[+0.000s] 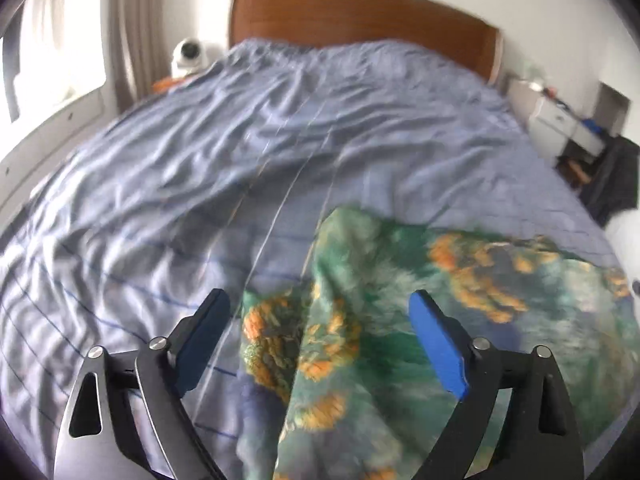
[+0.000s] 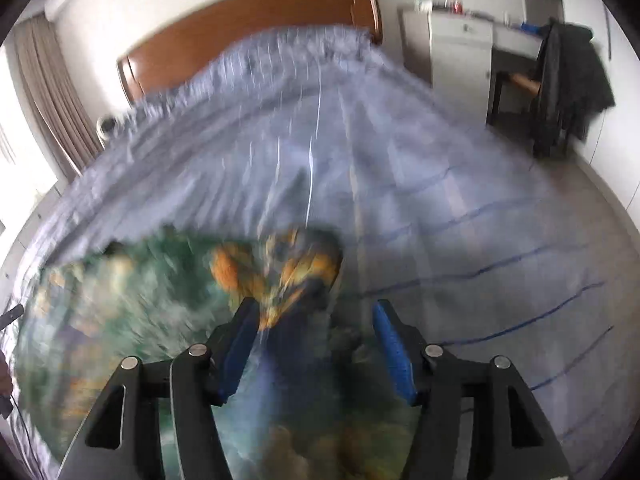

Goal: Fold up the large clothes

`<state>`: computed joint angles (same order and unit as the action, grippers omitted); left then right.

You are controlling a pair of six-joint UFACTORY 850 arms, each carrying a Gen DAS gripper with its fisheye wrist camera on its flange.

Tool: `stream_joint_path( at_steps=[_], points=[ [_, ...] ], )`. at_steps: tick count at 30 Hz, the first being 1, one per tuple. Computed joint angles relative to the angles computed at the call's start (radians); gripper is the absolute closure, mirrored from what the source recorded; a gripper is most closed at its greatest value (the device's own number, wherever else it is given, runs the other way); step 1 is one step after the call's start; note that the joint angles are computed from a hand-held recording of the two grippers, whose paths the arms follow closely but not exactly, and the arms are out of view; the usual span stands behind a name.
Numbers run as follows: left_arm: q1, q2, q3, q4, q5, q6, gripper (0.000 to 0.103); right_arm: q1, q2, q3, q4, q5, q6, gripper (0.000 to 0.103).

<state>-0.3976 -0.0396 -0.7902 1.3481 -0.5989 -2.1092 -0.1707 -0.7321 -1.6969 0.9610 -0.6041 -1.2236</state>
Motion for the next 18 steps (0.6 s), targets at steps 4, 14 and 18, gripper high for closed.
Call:
stream_joint_path(
  at_steps=[4,14,18],
  points=[
    [-0.083,0.025,-0.026,-0.016,-0.01,0.084,0.008,-0.05,0.115,0.104,0.132,-0.157,-0.248,0.043],
    [-0.128,-0.266,-0.355,-0.291,0.158,0.515,0.007,-0.074,0.283,0.476,0.146,-0.13,-0.438,0.043],
    [-0.108,-0.412,-0.536,-0.462,0.109,0.709,0.007,-0.11,0.392,0.582,0.227,-0.198,-0.483,0.043]
  ],
)
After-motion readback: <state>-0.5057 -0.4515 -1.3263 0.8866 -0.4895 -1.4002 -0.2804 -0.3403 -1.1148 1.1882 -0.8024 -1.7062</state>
